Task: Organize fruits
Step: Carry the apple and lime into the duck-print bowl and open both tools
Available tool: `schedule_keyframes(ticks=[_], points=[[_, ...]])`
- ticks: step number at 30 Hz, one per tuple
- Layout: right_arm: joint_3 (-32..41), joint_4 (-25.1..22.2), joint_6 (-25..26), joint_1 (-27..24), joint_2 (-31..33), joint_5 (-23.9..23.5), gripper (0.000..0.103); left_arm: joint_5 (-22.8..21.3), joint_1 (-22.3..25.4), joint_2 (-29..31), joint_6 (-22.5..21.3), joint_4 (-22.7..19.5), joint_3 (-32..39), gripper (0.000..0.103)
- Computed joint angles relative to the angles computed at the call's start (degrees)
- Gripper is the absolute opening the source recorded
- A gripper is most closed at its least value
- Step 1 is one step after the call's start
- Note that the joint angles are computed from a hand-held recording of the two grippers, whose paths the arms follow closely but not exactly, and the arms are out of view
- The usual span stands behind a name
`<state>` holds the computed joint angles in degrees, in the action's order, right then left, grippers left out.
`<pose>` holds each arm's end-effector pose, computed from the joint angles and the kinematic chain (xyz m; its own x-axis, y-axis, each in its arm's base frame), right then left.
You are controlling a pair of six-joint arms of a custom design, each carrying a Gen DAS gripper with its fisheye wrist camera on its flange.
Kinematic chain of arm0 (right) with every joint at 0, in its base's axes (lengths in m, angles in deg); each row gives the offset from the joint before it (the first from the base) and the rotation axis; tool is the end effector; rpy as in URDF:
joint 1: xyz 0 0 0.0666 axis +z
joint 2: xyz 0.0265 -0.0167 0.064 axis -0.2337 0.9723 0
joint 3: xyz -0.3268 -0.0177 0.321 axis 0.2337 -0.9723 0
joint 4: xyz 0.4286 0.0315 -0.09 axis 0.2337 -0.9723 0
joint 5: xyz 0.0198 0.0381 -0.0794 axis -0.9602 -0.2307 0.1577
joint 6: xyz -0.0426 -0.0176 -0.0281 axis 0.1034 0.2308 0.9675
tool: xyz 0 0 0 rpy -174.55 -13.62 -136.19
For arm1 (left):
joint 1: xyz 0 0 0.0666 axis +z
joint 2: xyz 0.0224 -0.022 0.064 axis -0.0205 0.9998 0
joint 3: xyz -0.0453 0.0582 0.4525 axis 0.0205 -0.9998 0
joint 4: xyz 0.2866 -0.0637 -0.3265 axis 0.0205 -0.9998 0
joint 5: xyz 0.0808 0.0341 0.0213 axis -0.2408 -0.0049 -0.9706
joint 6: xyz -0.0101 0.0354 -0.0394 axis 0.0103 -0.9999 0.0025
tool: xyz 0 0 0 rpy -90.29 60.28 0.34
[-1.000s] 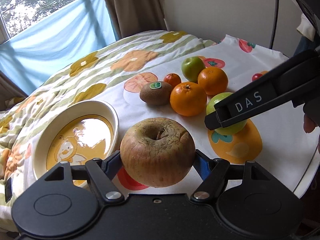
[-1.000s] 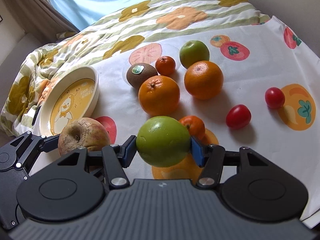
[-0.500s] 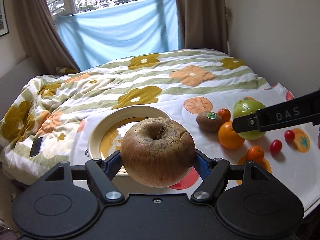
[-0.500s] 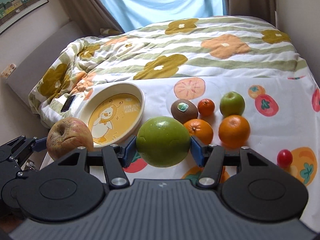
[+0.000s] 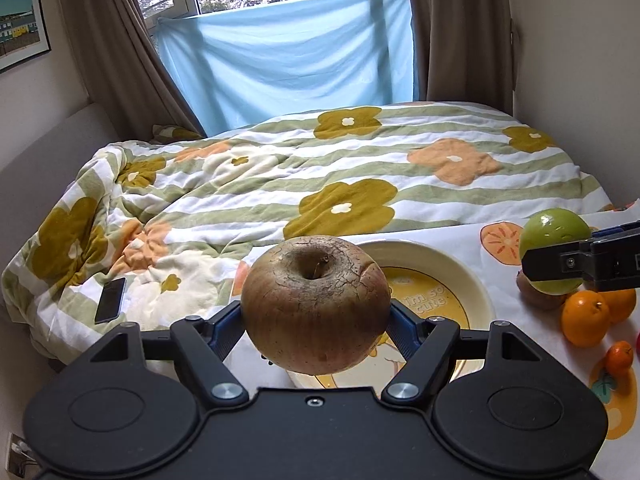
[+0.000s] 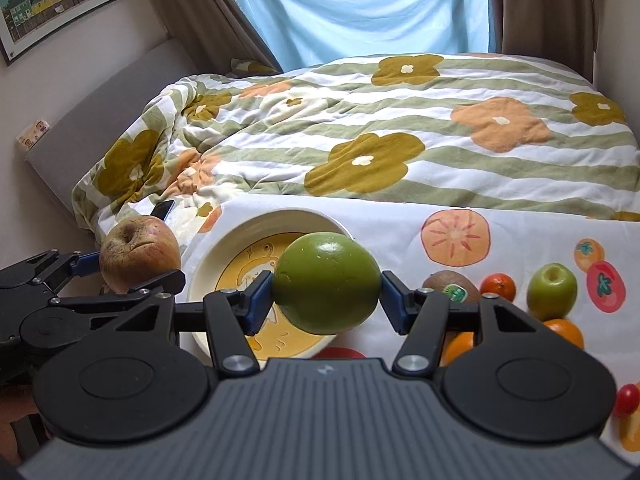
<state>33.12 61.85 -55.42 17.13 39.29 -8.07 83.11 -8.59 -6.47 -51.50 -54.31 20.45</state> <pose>0.4035 0.2361 0.3724 -0.7358 0.0616 -0.6743 -0.1719 0.9463 0.2739 0.4083 -0.0497 0.3409 -0.6423 0.2204 -0.7341 0.1357 0.9753 0.1742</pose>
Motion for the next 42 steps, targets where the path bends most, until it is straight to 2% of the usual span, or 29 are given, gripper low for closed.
schedule_keyframes(ticks=[8, 13, 20, 23, 31, 33, 35, 37, 42], points=[[6.8, -0.8, -3.8, 0.5, 9.6, 1.7, 0.072, 7.0, 3.5, 9.8, -5.9, 2.2, 4.7, 0.079], [9.5, -1.1, -6.1, -0.1, 13.4, 2.6, 0.072, 9.8, 3.8, 13.1, -9.6, 2.5, 6.2, 0.079], [11.4, -2.3, -7.6, -0.5, 16.1, 4.1, 0.072, 11.9, 2.9, 16.3, -14.0, 2.6, 7.5, 0.079], [11.7, -2.7, -8.0, -0.6, 16.5, 4.8, 0.072, 11.4, 2.2, 17.0, -15.8, 2.9, 7.6, 0.079], [11.8, -3.1, -7.7, -0.7, 16.7, 5.2, 0.072, 10.4, 2.1, 18.2, -16.4, 1.7, 8.3, 0.08], [11.9, -3.4, -7.6, -0.8, 16.7, 4.9, 0.072, 10.2, 2.2, 17.5, -16.9, 2.3, 7.8, 0.082], [12.0, -3.7, -7.1, -0.8, 16.7, 4.6, 0.072, 10.1, 2.4, 16.0, -17.5, 4.7, 6.6, 0.103], [12.1, -3.8, -6.2, -0.8, 16.7, 4.5, 0.072, 10.9, 2.7, 14.7, -17.3, 5.8, 5.9, 0.103], [12.4, -3.7, -3.9, -1.0, 17.1, 3.3, 0.072, 11.5, 3.6, 14.0, -16.1, 3.8, 6.4, 0.103]])
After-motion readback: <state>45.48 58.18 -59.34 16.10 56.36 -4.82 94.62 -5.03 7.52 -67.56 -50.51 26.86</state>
